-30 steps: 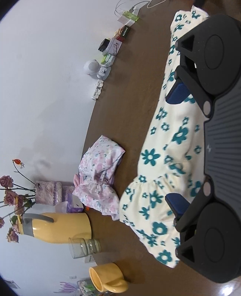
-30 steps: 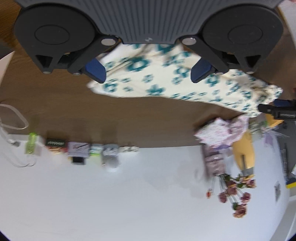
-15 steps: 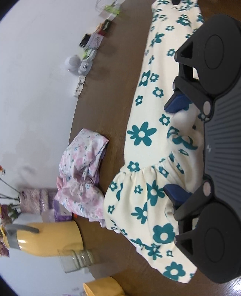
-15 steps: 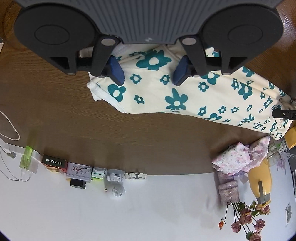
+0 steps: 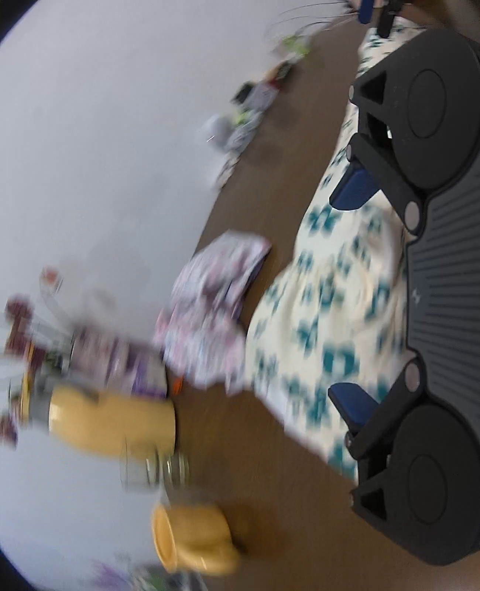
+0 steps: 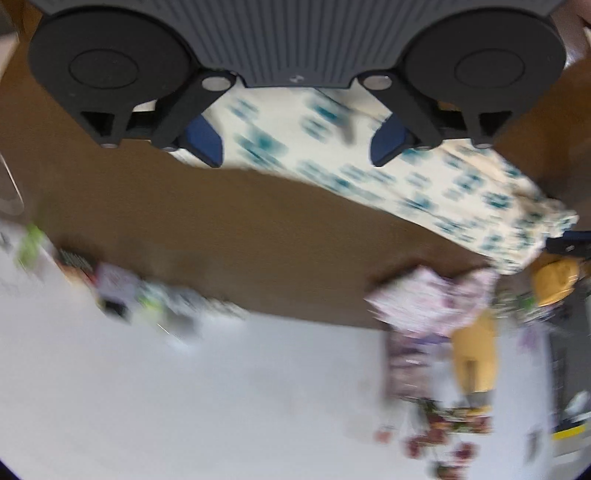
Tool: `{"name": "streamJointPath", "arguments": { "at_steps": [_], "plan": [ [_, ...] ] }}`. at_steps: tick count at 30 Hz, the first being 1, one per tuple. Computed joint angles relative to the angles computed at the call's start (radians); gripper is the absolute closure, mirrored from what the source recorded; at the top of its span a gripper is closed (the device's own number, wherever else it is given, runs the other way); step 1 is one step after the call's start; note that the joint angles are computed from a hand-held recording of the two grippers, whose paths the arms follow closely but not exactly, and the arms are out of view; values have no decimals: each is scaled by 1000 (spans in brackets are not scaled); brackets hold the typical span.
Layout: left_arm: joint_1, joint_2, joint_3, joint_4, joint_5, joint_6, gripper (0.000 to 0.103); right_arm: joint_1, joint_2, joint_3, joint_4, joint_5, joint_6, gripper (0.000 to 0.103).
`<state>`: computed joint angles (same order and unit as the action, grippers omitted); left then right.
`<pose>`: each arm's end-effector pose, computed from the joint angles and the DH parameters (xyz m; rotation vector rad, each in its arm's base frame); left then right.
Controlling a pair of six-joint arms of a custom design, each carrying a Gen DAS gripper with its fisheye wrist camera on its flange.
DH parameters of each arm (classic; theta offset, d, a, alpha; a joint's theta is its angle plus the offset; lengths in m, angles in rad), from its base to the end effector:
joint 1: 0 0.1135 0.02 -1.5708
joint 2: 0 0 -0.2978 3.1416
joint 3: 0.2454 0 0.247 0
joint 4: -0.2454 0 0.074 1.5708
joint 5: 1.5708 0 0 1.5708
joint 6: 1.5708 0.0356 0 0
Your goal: Fold clothes
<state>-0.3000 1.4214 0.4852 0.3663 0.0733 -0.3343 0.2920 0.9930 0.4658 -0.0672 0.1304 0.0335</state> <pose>0.2459 -0.0788 0.1915 0.0063 2.1727 -0.4462 0.1787 0.0489 0.2331 -0.2040 2.1502 0.0467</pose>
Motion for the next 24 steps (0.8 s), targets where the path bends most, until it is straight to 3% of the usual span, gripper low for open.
{"name": "streamJointPath", "arguments": {
  "at_steps": [4,8,15,23,24],
  "plan": [
    [138,24,4,-40,57,-12,3,193,203,100,94,49,5,9],
    [220,104,51,-40,157,33,2,307,431,256,135,40,12,31],
    [216,233,170,-64,164,68,7,402,637,436,141,49,28,31],
    [171,278,214,-64,97,74,48,405,699,474,132,16,35,31],
    [171,279,215,-63,93,64,56,403,704,474,134,9,36,31]
  ]
}}
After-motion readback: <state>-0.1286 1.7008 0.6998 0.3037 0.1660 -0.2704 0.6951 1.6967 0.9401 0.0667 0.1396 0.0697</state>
